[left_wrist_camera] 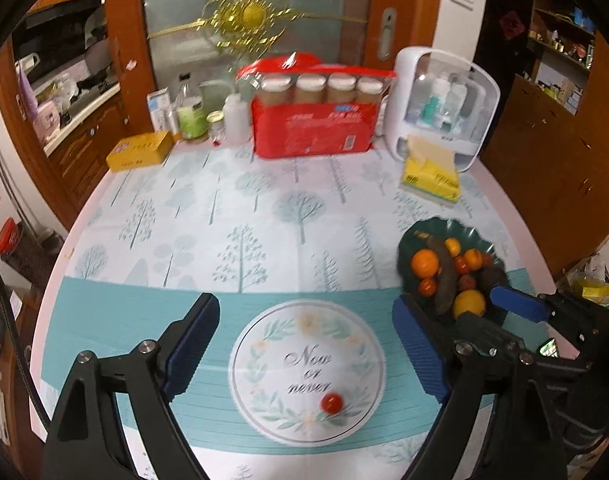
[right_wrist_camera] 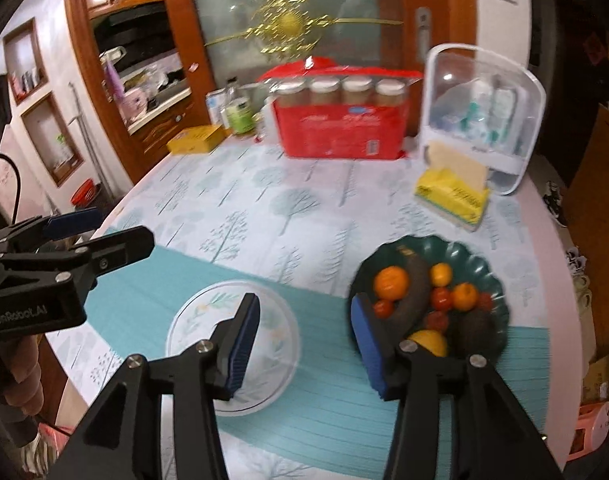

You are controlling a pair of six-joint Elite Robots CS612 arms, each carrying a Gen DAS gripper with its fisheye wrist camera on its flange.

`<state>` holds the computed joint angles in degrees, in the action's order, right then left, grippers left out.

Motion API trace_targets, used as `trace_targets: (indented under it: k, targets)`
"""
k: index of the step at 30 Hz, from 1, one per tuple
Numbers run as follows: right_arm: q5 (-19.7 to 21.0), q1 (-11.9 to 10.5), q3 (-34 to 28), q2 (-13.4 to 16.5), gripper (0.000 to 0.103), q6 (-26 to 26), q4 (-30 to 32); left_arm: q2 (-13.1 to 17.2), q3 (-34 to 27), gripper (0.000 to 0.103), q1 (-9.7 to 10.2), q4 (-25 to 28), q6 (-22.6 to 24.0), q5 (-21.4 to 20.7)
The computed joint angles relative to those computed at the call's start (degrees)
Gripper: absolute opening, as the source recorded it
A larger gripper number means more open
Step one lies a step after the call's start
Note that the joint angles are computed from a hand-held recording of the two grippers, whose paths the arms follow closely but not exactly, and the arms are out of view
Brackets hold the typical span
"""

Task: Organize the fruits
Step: 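Move both open tools back over the white plate, then grasp the last cherry tomato with the right tool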

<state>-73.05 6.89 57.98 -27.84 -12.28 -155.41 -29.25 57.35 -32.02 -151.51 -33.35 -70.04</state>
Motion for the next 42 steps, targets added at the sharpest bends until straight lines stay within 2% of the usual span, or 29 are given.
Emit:
trace_targets:
  k: [6,12,21,30,36,42]
  targets:
    - [-0.9,1.8,-1.1,1.6,0.048,-0.5,3.8,0.3,2.0,0.087,1.21,1.5,-0.8,-2.2]
    - [-1.9,3.1,-2.3,3.5,0.048,0.1,8.3,1.7,2.0,0.087,2.57,3.8,-0.3,-6.5]
    - [-3.9,4.2,-5.3,6.4,0.048,2.8,14.6,4.4,0.3,0.087,4.04,7.8,0.2,-12.0]
    - [-3.2,4.7,-7.4,8.2,0.049,4.2,17.6,6.1,-0.9,0.087,4.75,11.1,1.6,-15.0]
    - [-3.5,5.2,-7.6,8.7,0.048,2.5,17.8,6.3,-0.8,0.087,4.92,12.1,1.9,-16.0]
    - [-5.1,5.6,-6.8,8.7,0.033,1.3,15.7,6.5,-0.9,0.087,5.01,12.7,1.5,-16.8]
